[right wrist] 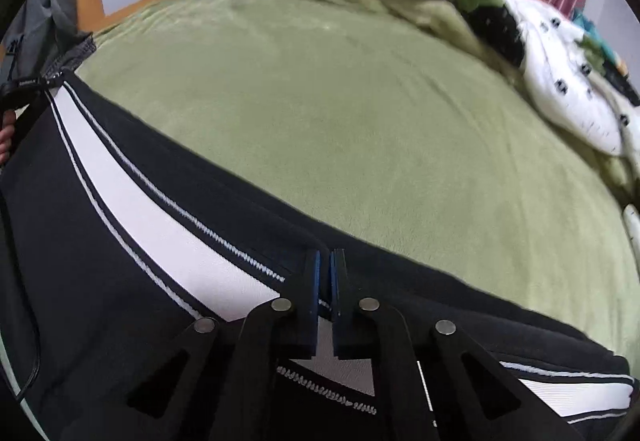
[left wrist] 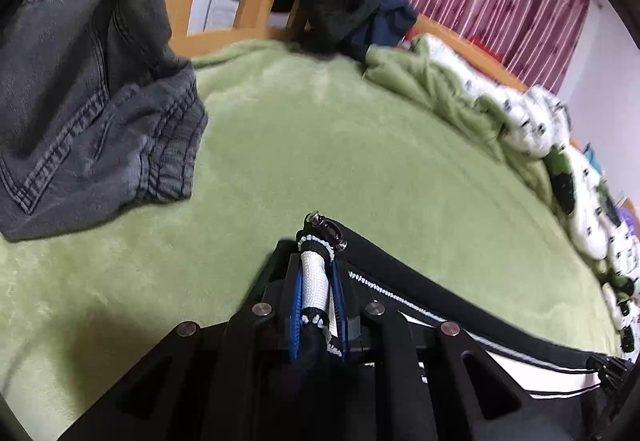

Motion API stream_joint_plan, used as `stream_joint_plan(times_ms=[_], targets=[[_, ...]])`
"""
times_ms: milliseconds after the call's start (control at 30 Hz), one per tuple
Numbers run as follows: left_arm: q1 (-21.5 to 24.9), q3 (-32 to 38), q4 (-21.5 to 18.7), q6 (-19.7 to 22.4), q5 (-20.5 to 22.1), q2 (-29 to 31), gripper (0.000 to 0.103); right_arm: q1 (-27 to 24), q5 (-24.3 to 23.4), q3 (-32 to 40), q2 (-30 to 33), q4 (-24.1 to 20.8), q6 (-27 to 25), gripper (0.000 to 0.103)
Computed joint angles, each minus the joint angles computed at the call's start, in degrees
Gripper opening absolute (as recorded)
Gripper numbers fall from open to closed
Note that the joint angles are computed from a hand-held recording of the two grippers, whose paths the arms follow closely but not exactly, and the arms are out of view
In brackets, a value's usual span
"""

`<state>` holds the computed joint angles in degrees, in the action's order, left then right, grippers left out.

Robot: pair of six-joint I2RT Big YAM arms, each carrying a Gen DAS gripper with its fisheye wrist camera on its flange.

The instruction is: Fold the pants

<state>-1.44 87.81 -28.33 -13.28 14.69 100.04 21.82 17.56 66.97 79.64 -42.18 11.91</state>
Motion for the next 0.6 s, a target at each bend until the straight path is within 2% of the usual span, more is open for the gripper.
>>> stream_joint_plan(times_ms=[33,100,167,200,233,333,400,433,467,533,600], targets=[[0.3,-0.4,1.2,-0.5,1.0,-0.4,0.014,0.2,1.2,-0.4,-0.8,1.5,0.5,0.004],[0.1,0.1,0.9,-0.9,-0.2,0.1,0.014,0.4,3.0,-0.6,-0.7,3.4,1.7,0.004],[-0.7,3.0,-3.9,0.0,-2.9,2.6,0.014,-0.5,2.0,0.0,1.9,2.9,4.7,0.004],[-0.8,3.7,-5.0,-0.1,-3.6,3.5,0.014,-0.7,1.8,0.6,3.8,2.3,5.4,0.004],[-0.9,3.9,-5.1,-0.2,-3.7,3.6,0.016,-0.2,3.6,0.0,4.2,4.1,5.3,0.005],[-0.6,4.0,-5.5,-1.1,-3.3,3.5,0.028,0.4,5.5,0.8,3.5,2.6,7.0,0.014],[-0.4,4.3,-7.2,-2.3,-4.1,3.2,0.038,0.0,5.7,0.0,1.3,2.2,8.5,0.034],[-0.6,4.0,-7.7,-2.6,-5.9,2.5,0.047,-0.5,6.3,-0.7,-0.2,2.2,8.4,0.035],[-0.8,3.0,-7.0,-2.7,-7.3,1.5,0.056,-0.9,8.3,-2.3,-2.9,2.6,8.4,0.035],[-0.7,-0.2,-3.5,-2.1,-7.5,-1.3,0.058,-2.5,11.7,-4.8,-7.2,2.3,9.6,0.039],[-1.1,-2.5,-0.7,-1.2,-6.7,-3.7,0.065,-5.5,10.9,-8.1,-11.1,2.9,12.9,0.043]])
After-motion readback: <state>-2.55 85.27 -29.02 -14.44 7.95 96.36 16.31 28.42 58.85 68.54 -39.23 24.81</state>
